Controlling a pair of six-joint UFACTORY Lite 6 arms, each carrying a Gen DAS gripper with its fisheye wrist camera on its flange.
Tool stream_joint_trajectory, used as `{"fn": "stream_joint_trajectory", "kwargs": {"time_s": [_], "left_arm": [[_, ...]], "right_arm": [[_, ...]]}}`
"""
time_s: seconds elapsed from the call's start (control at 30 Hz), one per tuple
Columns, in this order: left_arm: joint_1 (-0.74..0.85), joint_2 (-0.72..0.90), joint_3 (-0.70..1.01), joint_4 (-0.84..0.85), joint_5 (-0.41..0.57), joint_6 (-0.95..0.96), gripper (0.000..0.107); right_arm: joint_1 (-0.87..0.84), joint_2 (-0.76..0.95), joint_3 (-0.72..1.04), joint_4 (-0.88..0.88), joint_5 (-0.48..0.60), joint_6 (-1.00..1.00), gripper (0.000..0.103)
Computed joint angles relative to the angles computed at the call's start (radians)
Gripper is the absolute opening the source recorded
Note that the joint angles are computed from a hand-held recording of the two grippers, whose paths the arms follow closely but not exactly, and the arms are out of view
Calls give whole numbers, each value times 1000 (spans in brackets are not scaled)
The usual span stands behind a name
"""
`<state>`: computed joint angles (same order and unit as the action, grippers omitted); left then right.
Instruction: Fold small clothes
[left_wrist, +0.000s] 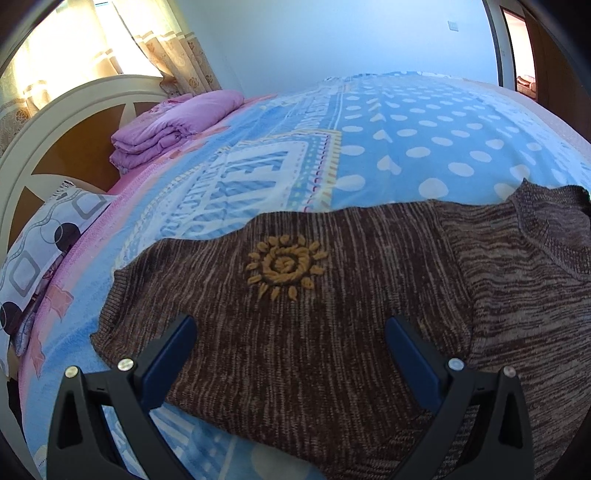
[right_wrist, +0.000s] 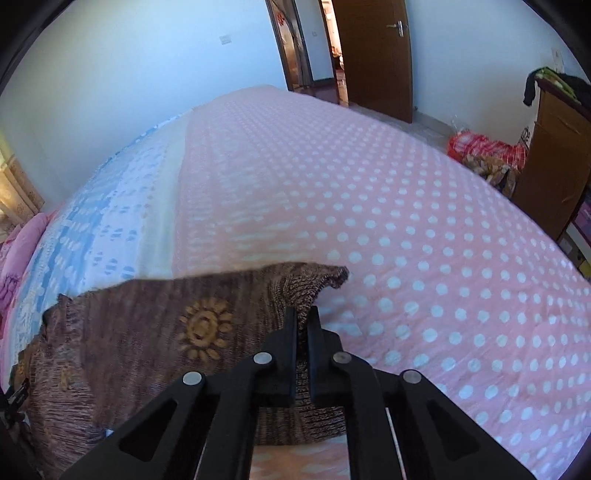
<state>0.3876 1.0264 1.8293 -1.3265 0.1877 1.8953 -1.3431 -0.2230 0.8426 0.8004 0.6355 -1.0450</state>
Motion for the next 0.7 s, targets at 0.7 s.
{"fn": "stream_joint_trajectory", "kwargs": {"time_s": [0.7], "left_arm": [[43, 127, 224, 441, 203, -488, 103]], "right_arm": [[949, -231, 298, -910, 117, 1233, 3]]}}
